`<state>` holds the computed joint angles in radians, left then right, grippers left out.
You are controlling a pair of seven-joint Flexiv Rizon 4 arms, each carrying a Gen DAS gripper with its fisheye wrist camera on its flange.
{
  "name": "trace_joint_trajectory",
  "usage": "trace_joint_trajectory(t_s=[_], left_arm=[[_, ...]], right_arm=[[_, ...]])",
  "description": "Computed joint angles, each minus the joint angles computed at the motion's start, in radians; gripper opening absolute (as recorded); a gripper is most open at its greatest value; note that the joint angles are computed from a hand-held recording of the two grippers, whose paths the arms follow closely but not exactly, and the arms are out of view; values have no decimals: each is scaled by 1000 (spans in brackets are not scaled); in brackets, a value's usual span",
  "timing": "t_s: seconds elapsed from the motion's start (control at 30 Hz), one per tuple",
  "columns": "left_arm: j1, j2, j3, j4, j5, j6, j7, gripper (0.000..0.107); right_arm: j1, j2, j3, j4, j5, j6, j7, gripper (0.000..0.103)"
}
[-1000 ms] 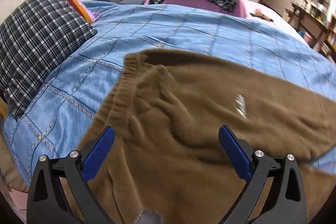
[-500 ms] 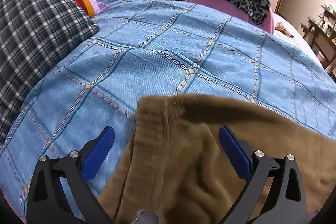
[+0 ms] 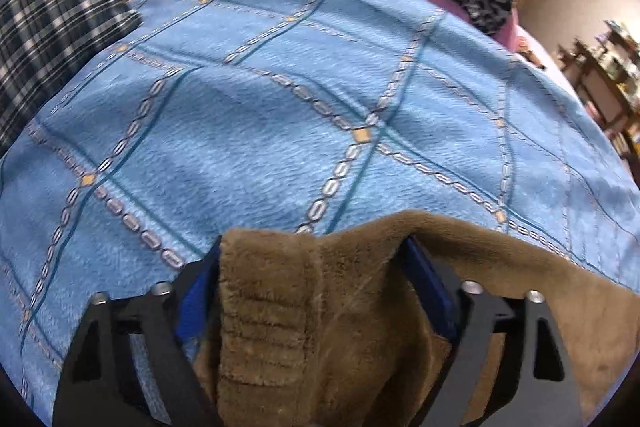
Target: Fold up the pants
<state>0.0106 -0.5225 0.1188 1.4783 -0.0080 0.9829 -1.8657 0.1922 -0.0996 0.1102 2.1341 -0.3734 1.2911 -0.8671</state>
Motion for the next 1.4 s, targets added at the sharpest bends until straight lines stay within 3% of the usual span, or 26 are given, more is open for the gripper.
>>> trace_joint_trajectory(t_s=[0.13,0.23,0.53,0.7,0.83,1.0,1.2,1.3,1.4], left_arm=[[21,21,-34,38,-37,43,56,44],[10,50,-33,76,-46,76,70,39],[-13,168,-59,190,-70,161,154,38],[-23,254,-69,269,-92,186,201,38],[-27,319,-71,339,-108,207,223,38],[-30,402,-69,426,-119,224,239,38],[-32,481,-68,515,-122,224,236,39],[-31,524,-68,581,-193,259,281,38],[-48,571,-62,671,-348,324,364,38]], right_arm=[[-23,-23,-30,-33,-9,1,23,100],[-46,-45,-38,-62,40,3,11,100],[-126,-150,-94,-197,106,-42,-2,100],[-225,-244,-56,-374,300,-99,-103,100],[-264,-324,-55,-507,364,-143,-147,100],[-339,-440,0,-697,495,-230,-219,100],[-402,-554,48,-900,636,-343,-257,90],[-415,-594,51,-962,680,-384,-242,89],[-415,-613,29,-978,693,-401,-198,84]])
